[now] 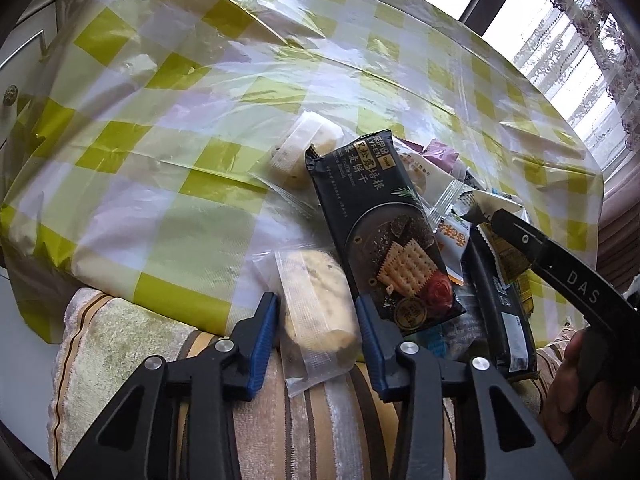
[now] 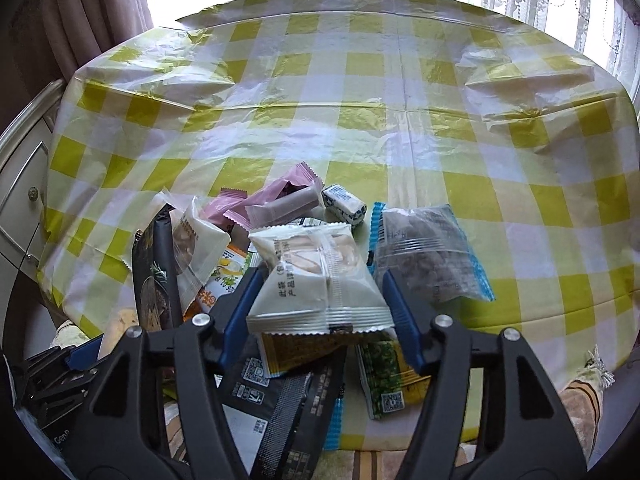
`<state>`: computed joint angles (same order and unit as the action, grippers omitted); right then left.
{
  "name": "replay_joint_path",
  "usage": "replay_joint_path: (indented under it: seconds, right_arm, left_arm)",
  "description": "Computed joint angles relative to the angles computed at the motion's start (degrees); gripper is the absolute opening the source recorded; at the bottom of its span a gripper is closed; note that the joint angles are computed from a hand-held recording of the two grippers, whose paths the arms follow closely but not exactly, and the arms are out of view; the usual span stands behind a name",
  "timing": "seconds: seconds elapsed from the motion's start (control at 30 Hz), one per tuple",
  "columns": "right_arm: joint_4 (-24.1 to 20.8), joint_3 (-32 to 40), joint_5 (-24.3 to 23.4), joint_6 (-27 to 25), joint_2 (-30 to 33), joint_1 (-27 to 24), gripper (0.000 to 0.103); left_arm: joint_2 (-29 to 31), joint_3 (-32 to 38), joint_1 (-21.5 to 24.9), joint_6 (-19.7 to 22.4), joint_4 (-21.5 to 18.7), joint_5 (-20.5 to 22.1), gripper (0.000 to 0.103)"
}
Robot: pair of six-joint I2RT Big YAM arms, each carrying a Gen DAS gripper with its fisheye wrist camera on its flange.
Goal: Organize snacks
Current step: 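Grasp the white pastry packet with the right tool while the left tool grasps a clear yellow-cake packet, then carry both packets into the purple-rimmed white box and open both tools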
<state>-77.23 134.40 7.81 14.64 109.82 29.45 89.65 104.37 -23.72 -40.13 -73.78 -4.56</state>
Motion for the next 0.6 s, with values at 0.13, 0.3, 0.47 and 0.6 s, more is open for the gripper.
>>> replay_joint_path:
  seconds: [0.13,0.3,0.47,0.6]
  right_arm:
    - [2.46,-3.64,-0.11,-0.17,-2.76,-0.08,0.065]
    - [5.55,-9.87,-0.98,0.61,-7.5,-0.98,0.065]
    - [8.17,-16.89,-2.98,2.05,-12.76,-2.53,0.065]
    - [9.67,-21.24,-4.93,3.17,-16.26,-3.93,0.065]
  left_arm:
    - [0.46,0.76,-0.54,0.98,-1.01,-0.23,0.05]
    - [2.92,4.6,-2.3,0.0,-7.12,-5.75,0.042]
    - [3.22,5.85,-3.38,-1.82,-9.09,-9.77,0.034]
    - [-0.51,1.99,-3.49,-3.27,-4.98,-9.76,0.021]
